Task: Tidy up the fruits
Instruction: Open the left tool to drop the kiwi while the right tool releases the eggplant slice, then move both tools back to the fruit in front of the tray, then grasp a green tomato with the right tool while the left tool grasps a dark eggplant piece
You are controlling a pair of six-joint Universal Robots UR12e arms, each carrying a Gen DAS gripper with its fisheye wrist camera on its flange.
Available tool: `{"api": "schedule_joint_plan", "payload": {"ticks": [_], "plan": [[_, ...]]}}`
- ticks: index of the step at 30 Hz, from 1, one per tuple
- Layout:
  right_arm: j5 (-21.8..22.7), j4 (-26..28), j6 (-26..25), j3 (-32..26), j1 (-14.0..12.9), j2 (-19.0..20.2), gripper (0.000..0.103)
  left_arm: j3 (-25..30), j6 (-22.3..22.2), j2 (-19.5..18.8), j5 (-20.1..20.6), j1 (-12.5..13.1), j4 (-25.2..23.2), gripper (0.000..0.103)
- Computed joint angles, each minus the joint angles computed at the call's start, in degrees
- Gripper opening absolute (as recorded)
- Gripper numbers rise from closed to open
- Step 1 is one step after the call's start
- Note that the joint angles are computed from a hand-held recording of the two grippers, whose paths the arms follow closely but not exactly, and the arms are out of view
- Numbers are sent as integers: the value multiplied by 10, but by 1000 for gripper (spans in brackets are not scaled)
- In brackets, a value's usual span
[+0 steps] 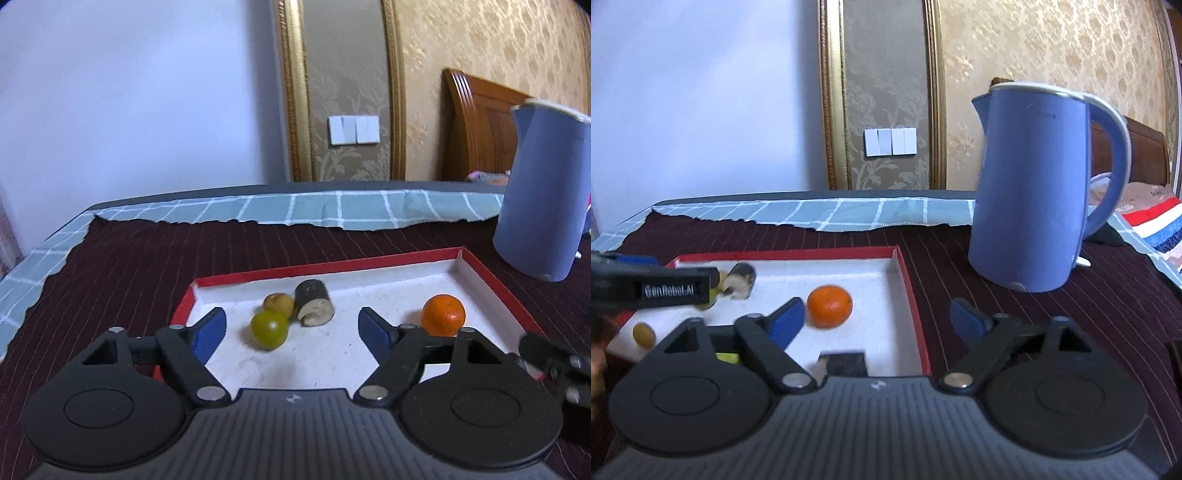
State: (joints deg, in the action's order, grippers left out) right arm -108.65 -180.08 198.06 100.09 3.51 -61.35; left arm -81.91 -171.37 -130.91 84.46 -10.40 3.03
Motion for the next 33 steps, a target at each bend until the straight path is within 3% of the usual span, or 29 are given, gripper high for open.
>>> {"api": "schedule_joint_plan", "payload": {"ticks": [8,14,19,23,26,30,33], "plan": [[46,-12,-40,57,13,-31,90,-60,-6,21,11,6,62,80],[84,21,-78,62,15,-33,88,-82,-27,33,-12,15,45,80],[115,43,-97,49,10,-27,73,-97,-12,37,-22,17,63,80],[125,60,-106,43,10,-23,35,-103,-9,38,-25,18,65,80],[116,55,-106,46,13,-25,31,-107,-9,40,-39,21,62,80],[102,36,-88,57,14,-30,31,-120,13,47,-95,27,67,80],[56,23,-70,66,20,-34,31,-134,48,50,-138,29,87,80]]}}
